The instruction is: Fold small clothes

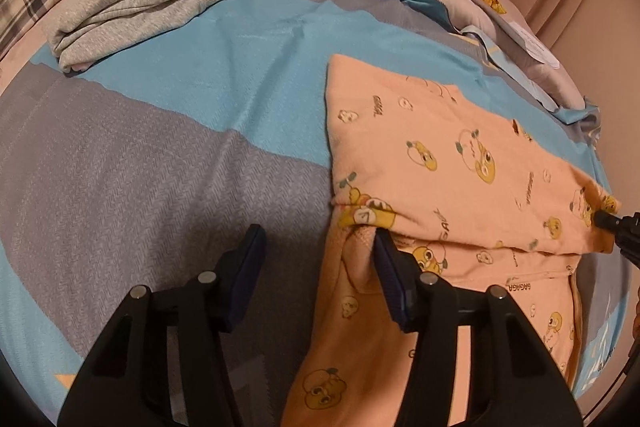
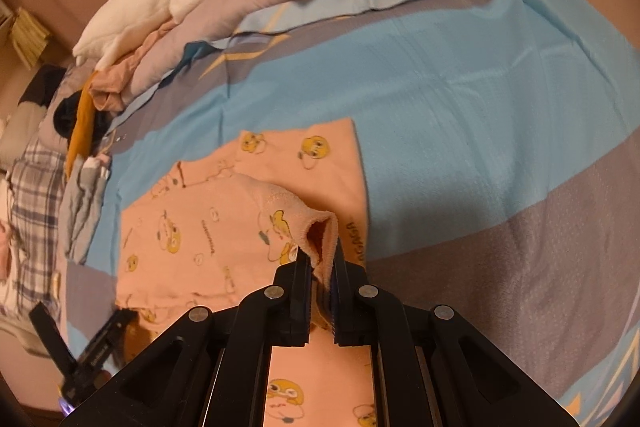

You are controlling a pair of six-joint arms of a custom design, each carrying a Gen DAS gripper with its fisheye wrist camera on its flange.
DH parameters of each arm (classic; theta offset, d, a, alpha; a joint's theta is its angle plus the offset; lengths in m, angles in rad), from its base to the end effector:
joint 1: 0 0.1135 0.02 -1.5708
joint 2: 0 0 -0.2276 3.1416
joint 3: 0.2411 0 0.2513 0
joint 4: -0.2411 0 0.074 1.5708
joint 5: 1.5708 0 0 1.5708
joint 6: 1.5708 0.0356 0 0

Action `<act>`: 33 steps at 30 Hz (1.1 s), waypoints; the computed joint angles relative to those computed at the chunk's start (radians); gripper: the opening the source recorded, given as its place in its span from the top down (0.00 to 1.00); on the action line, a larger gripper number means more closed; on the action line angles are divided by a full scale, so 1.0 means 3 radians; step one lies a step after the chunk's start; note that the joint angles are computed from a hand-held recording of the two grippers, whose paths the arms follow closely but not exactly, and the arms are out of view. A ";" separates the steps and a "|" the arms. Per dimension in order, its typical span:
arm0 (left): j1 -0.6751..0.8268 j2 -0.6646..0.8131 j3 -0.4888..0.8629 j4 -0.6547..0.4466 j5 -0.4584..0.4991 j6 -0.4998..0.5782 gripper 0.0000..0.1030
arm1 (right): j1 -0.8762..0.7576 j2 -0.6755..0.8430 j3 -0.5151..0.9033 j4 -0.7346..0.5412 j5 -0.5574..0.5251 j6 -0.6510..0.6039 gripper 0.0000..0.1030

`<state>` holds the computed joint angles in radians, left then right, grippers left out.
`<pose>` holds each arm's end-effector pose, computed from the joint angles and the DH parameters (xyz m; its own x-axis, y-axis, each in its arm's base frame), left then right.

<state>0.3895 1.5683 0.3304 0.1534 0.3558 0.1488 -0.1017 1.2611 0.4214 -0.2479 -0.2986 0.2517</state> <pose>0.1953 0.0668 0.0352 -0.8393 -0.1943 -0.5079 -0.0818 0.9685 -0.2353 0.2084 -0.0107 0.0930 -0.8629 0.3273 -0.3851 0.1817 0.9119 0.3680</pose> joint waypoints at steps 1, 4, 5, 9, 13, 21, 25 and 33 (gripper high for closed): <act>0.0009 0.0009 -0.0002 0.0025 -0.0001 -0.0008 0.47 | -0.0022 0.0035 -0.0001 0.0020 -0.0004 -0.0010 0.92; 0.0075 0.0046 0.0052 -0.0023 0.0049 -0.0004 0.47 | -0.0089 0.0207 -0.0004 0.0159 -0.0074 -0.0021 0.92; 0.0084 0.0050 0.0066 -0.0040 0.0061 -0.0011 0.47 | -0.0098 0.0268 -0.0011 0.0215 -0.0070 -0.0028 0.92; 0.0078 0.0022 0.0036 -0.0018 0.0055 0.0006 0.47 | -0.0091 0.0358 -0.0073 0.0362 0.0087 -0.0036 0.92; 0.0157 0.0008 0.0018 -0.0038 0.0136 0.0053 0.47 | -0.0253 0.0215 -0.0169 0.0309 -0.0054 -0.0112 0.91; 0.0282 -0.0025 0.0006 -0.0107 0.0278 0.0099 0.47 | -0.0384 -0.0276 -0.0501 0.0228 -0.0134 -0.0181 0.68; 0.0307 -0.0006 0.0022 -0.0118 0.0309 0.0107 0.47 | -0.0267 -0.0216 -0.0612 0.0367 -0.0158 -0.0119 0.68; 0.0317 0.0015 0.0043 -0.0126 0.0317 0.0098 0.47 | -0.0115 -0.0337 -0.0718 0.0412 0.0101 -0.0058 0.96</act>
<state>0.4847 1.5729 0.3431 0.1157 0.4510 0.1783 -0.1363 1.1599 0.2059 -0.1242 -0.2685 0.2343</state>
